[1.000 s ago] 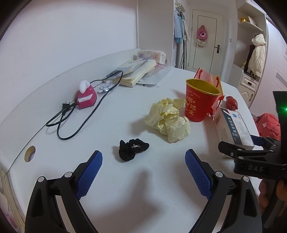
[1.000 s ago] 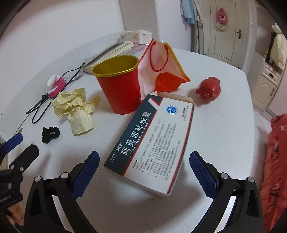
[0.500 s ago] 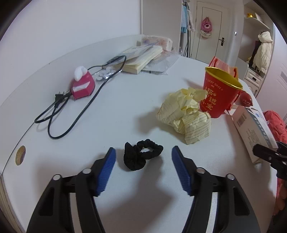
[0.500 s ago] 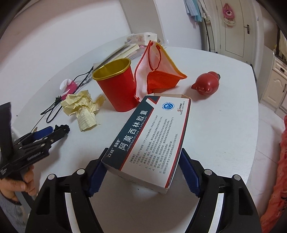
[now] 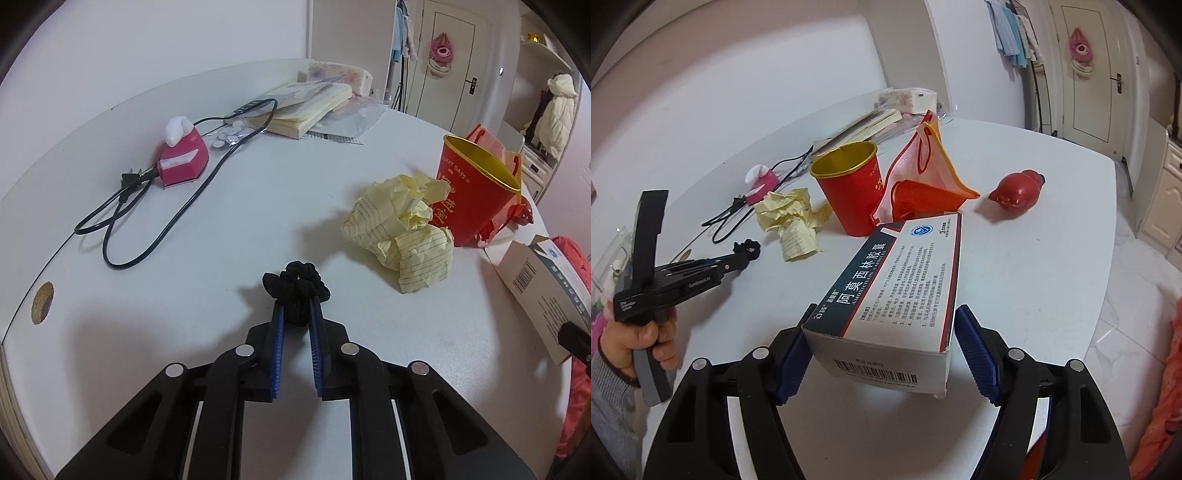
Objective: Collect trash
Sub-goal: 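Grasp the black hair tie with the left tool while the right tool grasps the white medicine box, then carry the hair tie and medicine box with both tools over the orange bin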
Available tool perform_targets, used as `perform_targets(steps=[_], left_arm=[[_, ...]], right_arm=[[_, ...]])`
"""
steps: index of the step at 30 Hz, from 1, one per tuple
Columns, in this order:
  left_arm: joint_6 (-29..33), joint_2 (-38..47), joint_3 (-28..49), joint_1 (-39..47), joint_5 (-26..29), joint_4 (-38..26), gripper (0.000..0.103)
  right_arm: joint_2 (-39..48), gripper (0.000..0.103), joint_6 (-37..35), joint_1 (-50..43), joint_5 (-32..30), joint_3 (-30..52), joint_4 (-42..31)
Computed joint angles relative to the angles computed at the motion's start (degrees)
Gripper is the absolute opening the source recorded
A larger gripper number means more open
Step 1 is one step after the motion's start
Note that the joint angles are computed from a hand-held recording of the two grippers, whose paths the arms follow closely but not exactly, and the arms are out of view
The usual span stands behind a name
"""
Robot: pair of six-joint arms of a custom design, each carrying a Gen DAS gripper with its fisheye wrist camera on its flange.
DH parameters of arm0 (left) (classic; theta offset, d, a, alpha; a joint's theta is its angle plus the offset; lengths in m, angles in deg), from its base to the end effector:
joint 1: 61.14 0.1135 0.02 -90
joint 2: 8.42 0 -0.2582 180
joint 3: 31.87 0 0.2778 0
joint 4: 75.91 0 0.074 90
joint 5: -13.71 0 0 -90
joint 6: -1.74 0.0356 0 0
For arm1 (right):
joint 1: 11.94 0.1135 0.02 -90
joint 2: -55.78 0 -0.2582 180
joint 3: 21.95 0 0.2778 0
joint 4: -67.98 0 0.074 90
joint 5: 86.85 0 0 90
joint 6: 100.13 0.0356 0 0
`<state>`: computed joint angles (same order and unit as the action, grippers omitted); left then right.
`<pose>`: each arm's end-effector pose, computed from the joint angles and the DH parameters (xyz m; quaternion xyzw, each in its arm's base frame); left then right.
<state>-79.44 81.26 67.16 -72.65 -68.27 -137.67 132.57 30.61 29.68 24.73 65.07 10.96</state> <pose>0.3511 -0.0766 0.3303 0.1888 0.9256 -0.0737 0.3198 0.2387 0.1946 0.3361 0.0619 0.9138 0.1071 0.3868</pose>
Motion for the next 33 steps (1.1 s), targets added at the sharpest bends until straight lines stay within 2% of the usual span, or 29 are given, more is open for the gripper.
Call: perform_targets(steps=[12, 18, 22, 28, 33], left_arm=[[-1.32, -11.73, -5.43, -2.51, 1.98, -1.0, 0.012], [-3.44, -17.79, -8.28, -7.79, 1.39, -2.57, 0.012], [-5.61, -21.13, -9.37, -12.65, -0.18, -3.46, 0.012], [-10.08, -23.69, -8.78, -23.31, -4.28, -4.66, 0.012], [-14.95, -22.87, -8.09, -36.12, -10.22, -3.66, 0.012]], right_arm=[[-10.3, 0.068, 0.3, 4.55, 3.02, -5.87, 0.72], [-14.68, 0.067, 1.68, 7.87, 4.95, -8.25, 0.25], [-17.28, 0.066, 2.23, 11.21, 8.37, -8.45, -1.22], [-24.37, 0.066, 6.51, 17.1, 15.42, -9.53, -7.54], [-31.85, 0.066, 16.37, 24.94, 23.94, -10.83, -18.97]])
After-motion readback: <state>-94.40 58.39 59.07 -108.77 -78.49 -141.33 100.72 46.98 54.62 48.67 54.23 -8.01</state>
